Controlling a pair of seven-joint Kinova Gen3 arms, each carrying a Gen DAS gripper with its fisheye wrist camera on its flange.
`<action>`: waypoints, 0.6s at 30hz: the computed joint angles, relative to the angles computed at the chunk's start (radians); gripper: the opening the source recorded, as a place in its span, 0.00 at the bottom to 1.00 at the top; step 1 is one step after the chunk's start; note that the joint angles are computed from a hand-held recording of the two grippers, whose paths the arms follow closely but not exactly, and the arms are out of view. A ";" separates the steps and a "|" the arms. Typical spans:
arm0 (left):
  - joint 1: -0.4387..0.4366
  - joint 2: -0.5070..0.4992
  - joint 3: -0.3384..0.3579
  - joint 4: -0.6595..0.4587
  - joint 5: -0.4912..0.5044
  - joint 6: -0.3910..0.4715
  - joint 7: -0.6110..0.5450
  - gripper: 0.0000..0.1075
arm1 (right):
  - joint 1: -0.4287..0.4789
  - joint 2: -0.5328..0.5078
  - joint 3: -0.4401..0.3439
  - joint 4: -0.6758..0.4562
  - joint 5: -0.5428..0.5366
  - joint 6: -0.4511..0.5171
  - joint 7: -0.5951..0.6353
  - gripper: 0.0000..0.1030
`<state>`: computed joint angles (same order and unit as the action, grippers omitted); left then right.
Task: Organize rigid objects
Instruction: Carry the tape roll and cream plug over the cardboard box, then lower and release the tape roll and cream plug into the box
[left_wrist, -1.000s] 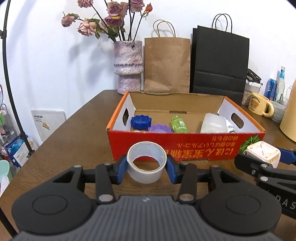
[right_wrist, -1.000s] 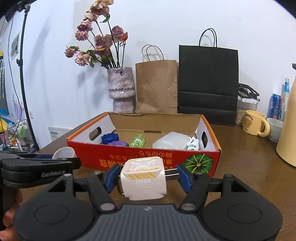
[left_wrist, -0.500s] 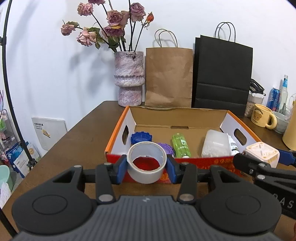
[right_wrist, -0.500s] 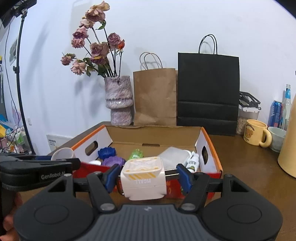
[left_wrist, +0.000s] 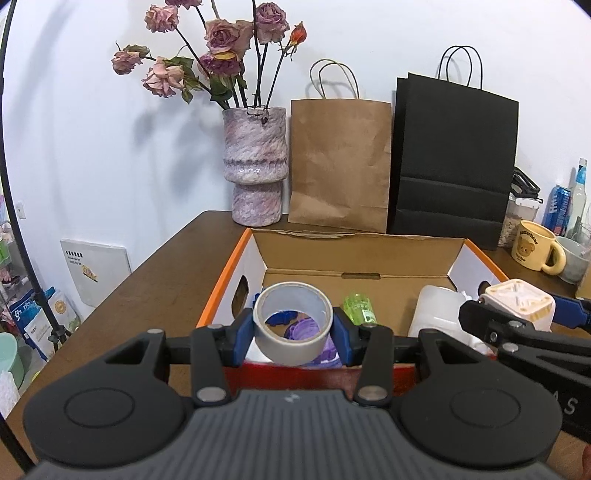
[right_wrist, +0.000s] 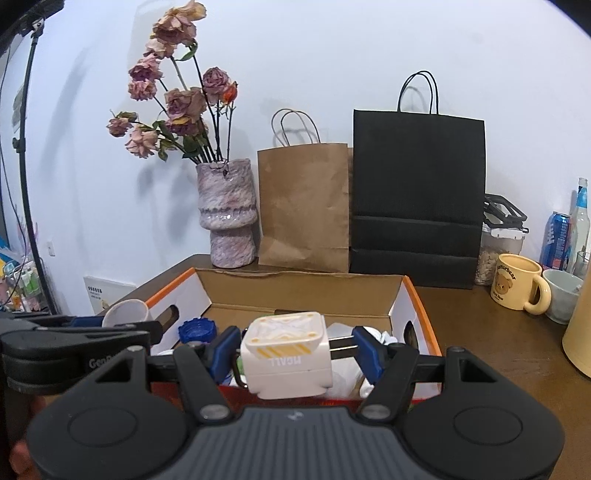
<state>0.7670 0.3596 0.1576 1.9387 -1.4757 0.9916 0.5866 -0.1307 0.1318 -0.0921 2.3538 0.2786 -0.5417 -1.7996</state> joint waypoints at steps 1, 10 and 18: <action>-0.004 0.005 -0.002 -0.006 0.000 -0.003 -0.003 0.42 | -0.003 0.007 0.000 -0.008 -0.005 0.002 0.004 0.63; -0.037 0.040 -0.034 -0.062 0.008 -0.043 -0.040 0.42 | -0.002 0.082 -0.012 -0.091 -0.013 0.028 -0.004 0.63; -0.061 0.072 -0.070 -0.112 0.028 -0.086 -0.075 0.42 | 0.008 0.142 -0.027 -0.165 -0.013 0.058 -0.011 0.63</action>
<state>0.7061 0.4315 0.0875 1.8266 -1.4480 0.9052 0.5117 -0.1228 0.2740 -0.1192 2.1885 0.2653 -0.4837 -1.8107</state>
